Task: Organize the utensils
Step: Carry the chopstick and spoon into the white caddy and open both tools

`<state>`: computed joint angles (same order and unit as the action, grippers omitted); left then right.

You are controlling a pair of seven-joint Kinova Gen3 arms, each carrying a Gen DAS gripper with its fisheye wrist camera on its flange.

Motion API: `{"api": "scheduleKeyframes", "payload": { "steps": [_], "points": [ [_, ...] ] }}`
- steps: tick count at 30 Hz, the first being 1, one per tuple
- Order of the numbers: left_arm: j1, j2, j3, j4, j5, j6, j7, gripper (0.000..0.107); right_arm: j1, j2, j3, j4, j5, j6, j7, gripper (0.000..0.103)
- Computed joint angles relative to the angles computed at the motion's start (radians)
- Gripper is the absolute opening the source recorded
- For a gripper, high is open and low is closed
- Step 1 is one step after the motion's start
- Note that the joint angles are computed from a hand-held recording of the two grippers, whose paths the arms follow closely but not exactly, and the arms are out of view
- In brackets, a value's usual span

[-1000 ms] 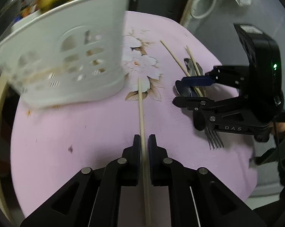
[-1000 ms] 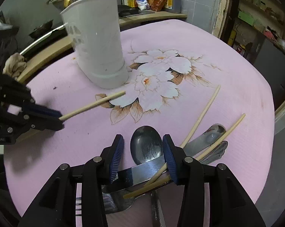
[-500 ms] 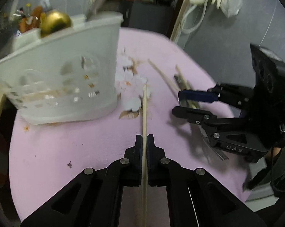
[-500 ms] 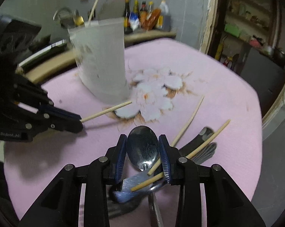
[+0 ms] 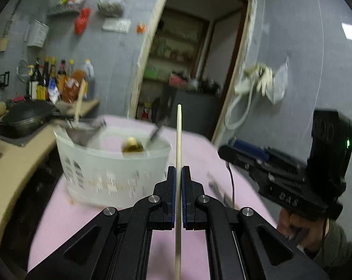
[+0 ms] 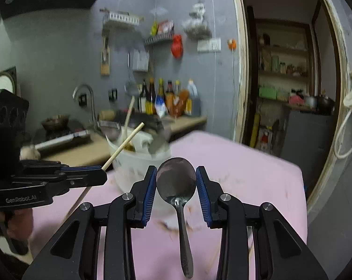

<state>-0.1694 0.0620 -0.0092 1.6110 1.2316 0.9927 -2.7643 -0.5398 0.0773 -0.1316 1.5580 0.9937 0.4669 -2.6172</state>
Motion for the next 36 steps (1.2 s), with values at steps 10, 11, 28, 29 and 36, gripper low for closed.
{"api": "scheduleKeyframes", "payload": {
  "steps": [10,11,28,29,36],
  "points": [
    [-0.105,0.154,0.002,-0.312,0.11,0.014,0.165,0.002,0.002,0.051,0.062,-0.142,-0.003,-0.185,-0.038,0.031],
    [-0.126,0.193,0.024,-0.359,0.112,0.012,0.19,0.002,-0.015,0.059,0.082,-0.156,0.012,-0.193,-0.058,0.031],
    [-0.194,0.395,0.226,-0.5,0.11,-0.282,0.213,0.002,-0.21,0.229,0.456,-0.265,0.017,-0.424,-0.269,0.031],
    [-0.202,0.39,0.243,-0.473,0.137,-0.302,0.173,0.002,-0.203,0.233,0.451,-0.266,-0.003,-0.427,-0.255,0.031],
    [-0.197,0.339,0.229,-0.334,0.265,-0.358,0.0,0.002,-0.015,0.246,0.207,-0.275,-0.144,-0.374,-0.064,0.032]
  ]
}}
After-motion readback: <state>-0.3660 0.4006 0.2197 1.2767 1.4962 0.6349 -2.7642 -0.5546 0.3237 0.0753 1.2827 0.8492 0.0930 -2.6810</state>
